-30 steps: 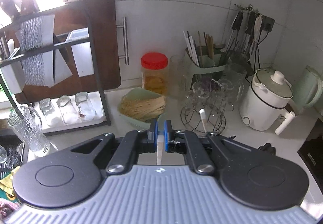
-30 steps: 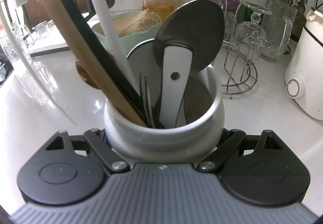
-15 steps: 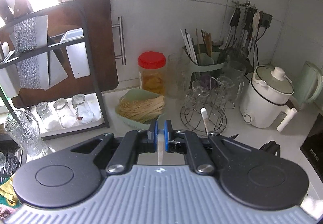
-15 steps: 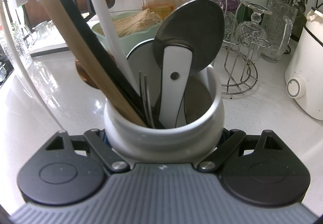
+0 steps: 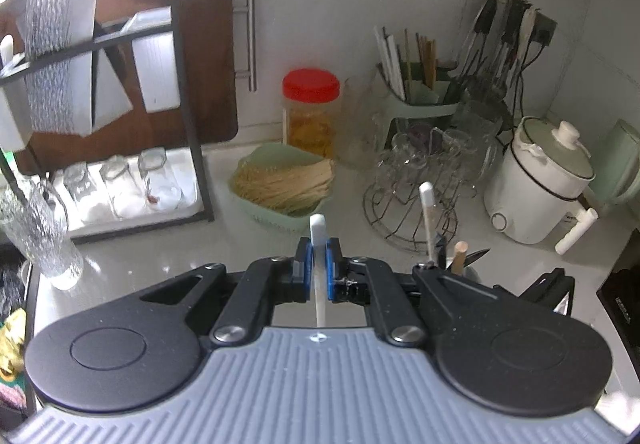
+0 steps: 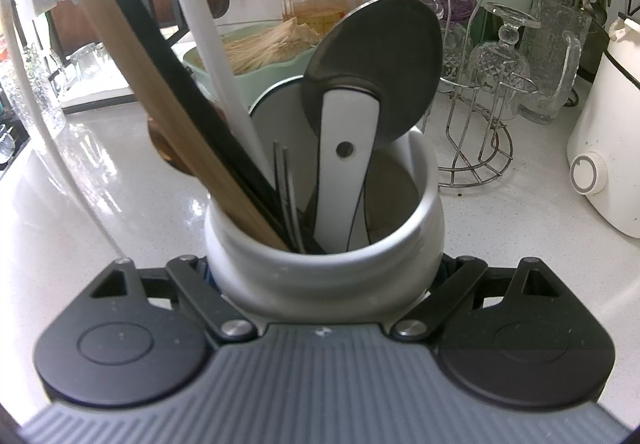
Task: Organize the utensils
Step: 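Lift the long white stick and carry it over the mug with the left gripper, then lower the long white stick into the mug with the left gripper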
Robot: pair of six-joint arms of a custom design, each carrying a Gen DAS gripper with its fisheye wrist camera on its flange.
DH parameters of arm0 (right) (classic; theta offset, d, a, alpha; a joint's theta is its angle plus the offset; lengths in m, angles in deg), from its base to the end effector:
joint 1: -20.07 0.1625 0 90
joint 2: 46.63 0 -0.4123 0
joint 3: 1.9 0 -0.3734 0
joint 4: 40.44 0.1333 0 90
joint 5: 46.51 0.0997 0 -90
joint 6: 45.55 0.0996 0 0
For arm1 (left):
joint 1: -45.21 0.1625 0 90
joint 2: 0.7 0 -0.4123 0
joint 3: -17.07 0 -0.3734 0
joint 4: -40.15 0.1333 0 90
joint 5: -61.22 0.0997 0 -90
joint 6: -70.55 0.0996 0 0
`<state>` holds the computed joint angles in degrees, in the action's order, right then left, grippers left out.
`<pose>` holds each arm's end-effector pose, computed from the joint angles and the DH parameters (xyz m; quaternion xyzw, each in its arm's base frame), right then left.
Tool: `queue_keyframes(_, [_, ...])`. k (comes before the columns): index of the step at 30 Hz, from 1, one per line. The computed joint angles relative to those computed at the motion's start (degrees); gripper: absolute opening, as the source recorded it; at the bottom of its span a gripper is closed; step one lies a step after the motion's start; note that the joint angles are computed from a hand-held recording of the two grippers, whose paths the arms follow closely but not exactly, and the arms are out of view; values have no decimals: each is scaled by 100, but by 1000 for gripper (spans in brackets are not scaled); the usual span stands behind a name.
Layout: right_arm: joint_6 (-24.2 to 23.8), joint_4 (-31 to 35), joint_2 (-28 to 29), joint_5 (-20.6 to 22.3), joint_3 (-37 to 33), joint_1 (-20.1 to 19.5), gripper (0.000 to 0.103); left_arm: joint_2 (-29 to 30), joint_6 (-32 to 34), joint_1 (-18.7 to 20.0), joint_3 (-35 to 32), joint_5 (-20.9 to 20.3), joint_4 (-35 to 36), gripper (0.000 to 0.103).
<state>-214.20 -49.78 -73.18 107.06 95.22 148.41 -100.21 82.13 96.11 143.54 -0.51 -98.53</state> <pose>0.2995 -0.3075 -0.0922 0.0649 -0.8312 0.4060 0.3743 -0.1058 -0.4163 0.3552 0.3660 0.8804 -0.2345 0.1895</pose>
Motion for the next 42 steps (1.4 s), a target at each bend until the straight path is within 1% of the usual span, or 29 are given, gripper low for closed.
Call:
queue_keyframes(2, [-5,4,-14,-15,14,-4,92,7,-42,1,33,91,27,8])
queue_keyframes(6, [-13,-10,-13,-4,15,-6,92,-47,-80,24,32,35,64,8])
queue_keyframes(11, [24,70,49,45,-76,-3,92,-99,-54,-40,-44,33,100,8])
queue_keyframes(14, [17,31,45,53,-68,0,92,-111,-22,-96,-87,69,161,8])
queue_keyframes(21, [-68,-104,8,27,-8,-16,92,-117,-43,-176,-152,-26,294,8])
queue_keyframes(28, [-148,-135,-23,-20,24,-38,92,-216,-140,-405,-353,-121,350,8])
queue_keyframes(42, [-288,-158,-66,-103,65,-72,92,-407,-83,-1126,-793,-314,261,8])
